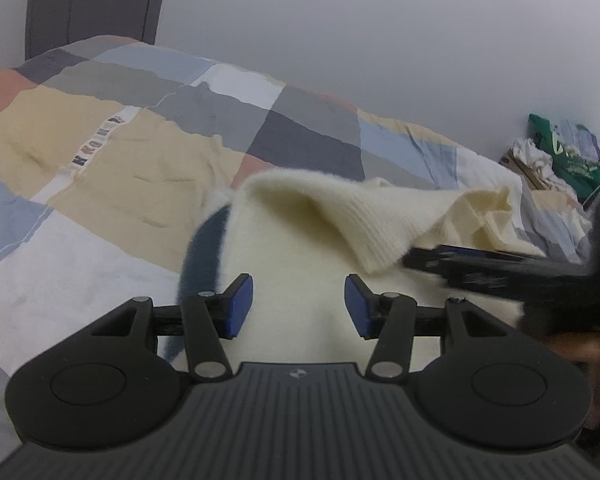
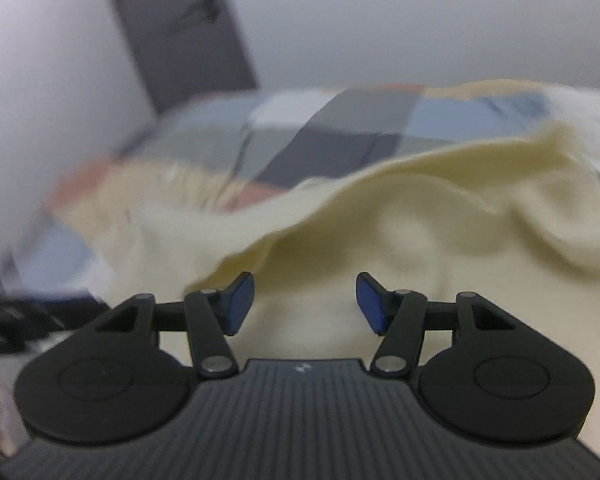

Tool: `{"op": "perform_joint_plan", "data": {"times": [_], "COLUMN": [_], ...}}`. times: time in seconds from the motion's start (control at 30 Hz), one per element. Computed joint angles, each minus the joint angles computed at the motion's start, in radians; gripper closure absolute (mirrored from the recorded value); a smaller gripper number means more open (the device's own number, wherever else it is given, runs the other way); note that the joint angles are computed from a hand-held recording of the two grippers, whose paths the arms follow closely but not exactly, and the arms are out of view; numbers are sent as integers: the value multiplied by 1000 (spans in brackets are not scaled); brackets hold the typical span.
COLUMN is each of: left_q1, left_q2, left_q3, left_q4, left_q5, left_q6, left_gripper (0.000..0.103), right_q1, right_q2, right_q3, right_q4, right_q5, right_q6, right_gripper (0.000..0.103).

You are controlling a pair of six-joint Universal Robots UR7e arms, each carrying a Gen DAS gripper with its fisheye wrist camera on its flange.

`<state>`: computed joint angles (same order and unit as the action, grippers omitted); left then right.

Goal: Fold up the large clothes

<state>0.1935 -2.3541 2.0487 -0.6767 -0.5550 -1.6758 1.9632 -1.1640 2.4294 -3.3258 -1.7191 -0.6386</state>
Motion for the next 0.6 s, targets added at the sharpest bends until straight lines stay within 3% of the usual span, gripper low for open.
{"op": "perform_joint_plan", "data": {"times": [0.1,0.23,0.43,0.5,0.6], "left_q1": [22,63,130,118,92], "left_q2": [-8,-37,-87,-88,-92], "left_q3": [-10,-3,64,67,65], "left_q4": [-8,-71,-309,-286,-256], "left_q5": [-4,28,46,47,60], "left_q6": [19,45,241,219,200], "left_gripper": [46,46,46,46,46], "right_q1": [88,103,93,84,66], "right_q2": [157,275,347,312,243], "right_q3": [-79,-192,-272,-243,-192], "right_q4": [-98,-141,-165,-196,-204], "right_q5": [-174,-223,-211,-163,-126], "right_q6": [-33,-13,34,79,76], "right_gripper": [45,45,45,44,44]}}
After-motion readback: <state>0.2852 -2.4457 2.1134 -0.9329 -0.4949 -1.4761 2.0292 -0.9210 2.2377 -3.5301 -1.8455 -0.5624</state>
